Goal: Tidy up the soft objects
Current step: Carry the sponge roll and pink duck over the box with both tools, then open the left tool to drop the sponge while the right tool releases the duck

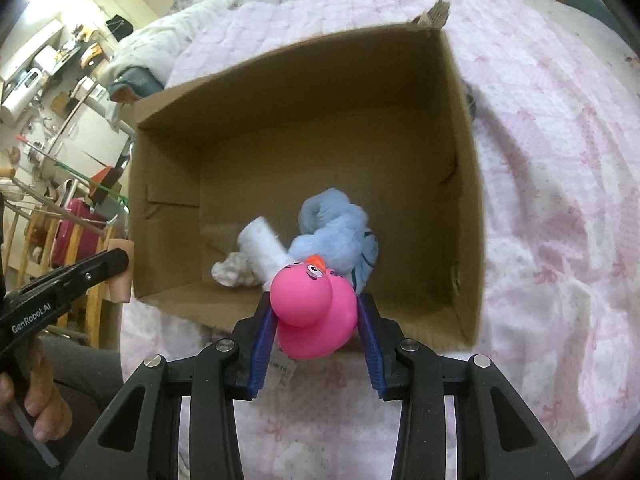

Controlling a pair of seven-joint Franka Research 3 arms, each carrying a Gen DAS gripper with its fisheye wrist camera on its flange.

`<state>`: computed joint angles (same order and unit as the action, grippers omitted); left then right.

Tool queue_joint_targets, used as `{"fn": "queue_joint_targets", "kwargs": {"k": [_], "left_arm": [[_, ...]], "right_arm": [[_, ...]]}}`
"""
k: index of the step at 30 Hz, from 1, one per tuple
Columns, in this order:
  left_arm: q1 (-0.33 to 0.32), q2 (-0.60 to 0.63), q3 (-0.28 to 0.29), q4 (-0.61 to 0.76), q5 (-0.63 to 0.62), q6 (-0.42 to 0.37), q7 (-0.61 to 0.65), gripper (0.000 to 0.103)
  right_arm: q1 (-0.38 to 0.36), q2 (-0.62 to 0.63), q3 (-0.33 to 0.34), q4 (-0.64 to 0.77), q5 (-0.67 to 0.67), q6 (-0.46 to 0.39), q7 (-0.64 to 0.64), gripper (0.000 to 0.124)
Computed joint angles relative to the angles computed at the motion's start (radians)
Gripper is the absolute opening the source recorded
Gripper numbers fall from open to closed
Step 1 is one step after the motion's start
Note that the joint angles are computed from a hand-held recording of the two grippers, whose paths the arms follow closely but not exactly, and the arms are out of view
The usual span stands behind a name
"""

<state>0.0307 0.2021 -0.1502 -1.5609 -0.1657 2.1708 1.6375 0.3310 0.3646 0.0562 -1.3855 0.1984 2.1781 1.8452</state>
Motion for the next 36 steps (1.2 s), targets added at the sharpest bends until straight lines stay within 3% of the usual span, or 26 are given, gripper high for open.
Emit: {"fn": "queue_joint_targets", "kwargs": {"k": [10, 22, 27, 32, 36], "left_arm": [[-0.002, 0.033, -0.013, -0.022, -0.018, 0.012, 0.027, 0.006], [-0.02, 0.054, -0.017, -0.025, 0.016, 0.048, -0.011, 0.006], [-0.037, 0.007, -0.012, -0.108, 0.076, 0.168, -0.034, 0.007], [-0.035, 0.012, -0.016, -0.107, 0.065, 0.151, -0.025, 0.007], [-0.033, 0.036, -0.016, -0.072, 0.065, 0.134, -0.029, 0.017]], "right_arm": [[-0.022, 0.102, 0.037, 0.08, 0.141, 0.023, -0.073, 0.042], [-0.008, 0.138, 0.015, 0.119, 0.101, 0.01, -0.022, 0.042], [-0.011, 0.125, 0.014, 0.1, 0.101, 0.017, -0.017, 0.042], [0.0, 0.131, -0.003, 0.109, 0.052, -0.011, 0.034, 0.044], [0.005, 0.134, 0.0, 0.113, 0.032, -0.011, 0.024, 0.044]]}}
